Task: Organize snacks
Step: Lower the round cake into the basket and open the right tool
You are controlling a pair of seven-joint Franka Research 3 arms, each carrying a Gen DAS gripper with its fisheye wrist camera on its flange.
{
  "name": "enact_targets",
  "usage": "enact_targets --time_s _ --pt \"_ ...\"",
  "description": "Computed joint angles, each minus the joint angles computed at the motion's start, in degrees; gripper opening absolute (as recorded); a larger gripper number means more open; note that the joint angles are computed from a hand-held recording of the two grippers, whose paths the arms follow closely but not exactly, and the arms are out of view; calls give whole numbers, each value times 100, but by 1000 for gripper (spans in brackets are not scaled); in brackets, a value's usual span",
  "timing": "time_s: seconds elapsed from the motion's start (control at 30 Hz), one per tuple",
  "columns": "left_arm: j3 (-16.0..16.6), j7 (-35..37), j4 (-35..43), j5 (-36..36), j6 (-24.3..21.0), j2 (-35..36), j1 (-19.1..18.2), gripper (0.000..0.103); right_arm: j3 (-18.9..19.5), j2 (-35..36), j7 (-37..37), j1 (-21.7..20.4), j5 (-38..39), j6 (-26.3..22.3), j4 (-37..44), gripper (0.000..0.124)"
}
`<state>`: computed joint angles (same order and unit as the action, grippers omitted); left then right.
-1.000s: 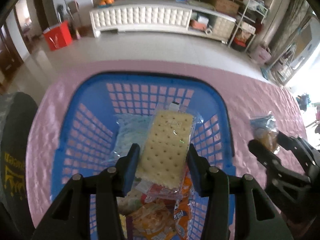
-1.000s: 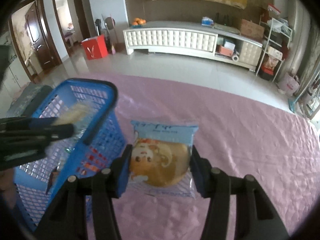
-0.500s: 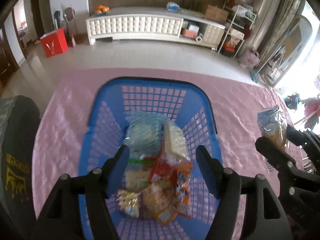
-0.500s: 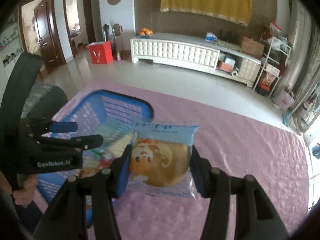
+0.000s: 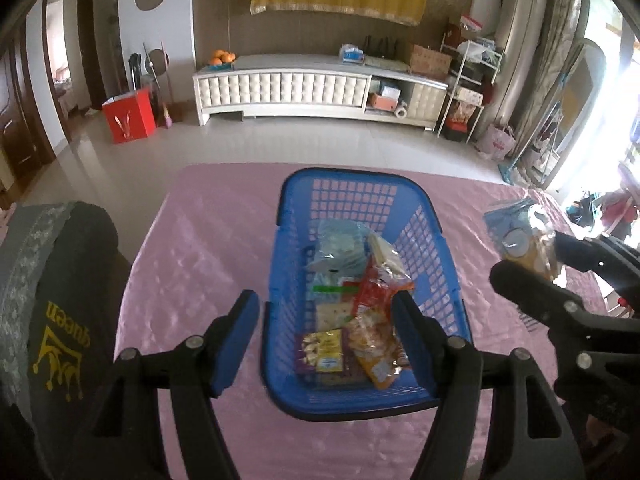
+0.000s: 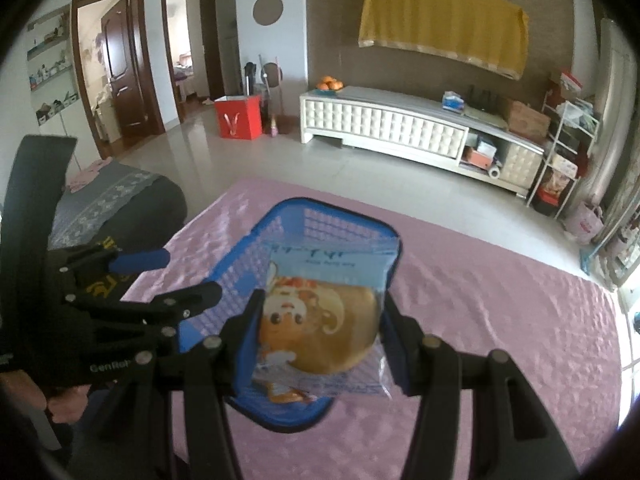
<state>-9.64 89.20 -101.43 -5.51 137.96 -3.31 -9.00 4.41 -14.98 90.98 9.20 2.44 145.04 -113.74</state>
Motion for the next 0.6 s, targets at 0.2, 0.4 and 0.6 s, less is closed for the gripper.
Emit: enact_targets --time_s 0.2,0.4,0.6 --pt "92 221 -35 -255 252 144 109 75 188 425 447 -48 -670 -129 408 58" --pt "58 186 282 9 291 551 248 92 -7 1063 312 142 -551 -362 961 58" --pt "42 102 377 391 234 764 344 94 -118 1689 90 323 -327 -754 1500 58"
